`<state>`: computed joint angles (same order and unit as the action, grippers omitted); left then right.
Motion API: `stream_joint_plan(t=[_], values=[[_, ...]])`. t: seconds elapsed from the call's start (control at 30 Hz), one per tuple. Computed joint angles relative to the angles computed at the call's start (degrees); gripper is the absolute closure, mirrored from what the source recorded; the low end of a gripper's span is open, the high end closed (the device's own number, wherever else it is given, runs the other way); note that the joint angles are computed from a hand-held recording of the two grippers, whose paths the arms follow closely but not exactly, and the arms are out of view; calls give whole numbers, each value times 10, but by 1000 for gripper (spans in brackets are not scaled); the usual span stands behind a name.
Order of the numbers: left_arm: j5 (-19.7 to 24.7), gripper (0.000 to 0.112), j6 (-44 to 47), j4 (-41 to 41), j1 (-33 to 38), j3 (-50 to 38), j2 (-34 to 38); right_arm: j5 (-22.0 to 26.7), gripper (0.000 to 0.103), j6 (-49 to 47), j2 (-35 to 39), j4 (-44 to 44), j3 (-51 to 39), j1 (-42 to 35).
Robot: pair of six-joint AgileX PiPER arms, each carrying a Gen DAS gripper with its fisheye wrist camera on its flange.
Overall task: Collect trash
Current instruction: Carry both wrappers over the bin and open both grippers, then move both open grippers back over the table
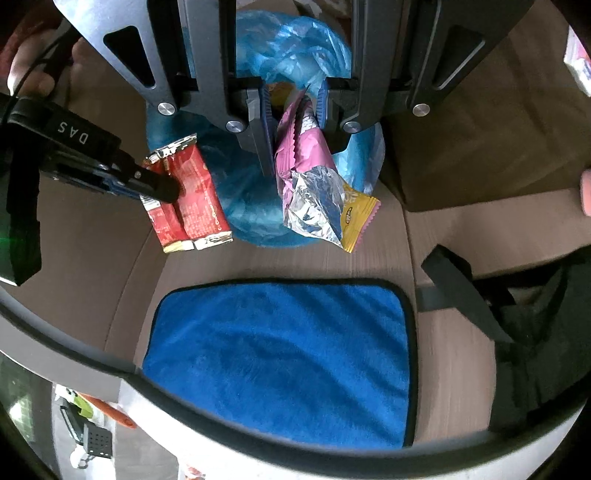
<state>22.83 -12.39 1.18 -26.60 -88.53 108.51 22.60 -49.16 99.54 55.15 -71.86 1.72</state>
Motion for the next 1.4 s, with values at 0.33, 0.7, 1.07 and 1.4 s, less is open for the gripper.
stream_joint_plan(t=[0.33,0.7,1.07,1.4], values=[[27,83,174,-207,39,-33,38,-6,73,47,36,-40,-22,7],[10,59,259,-316,84,25,-21,-23,48,60,9,-31,5,11],[-13,58,296,-285,212,213,-189,-25,46,186,-36,-152,0,109],[55,58,589,-523,510,328,-289,30,46,406,45,-366,-141,281]])
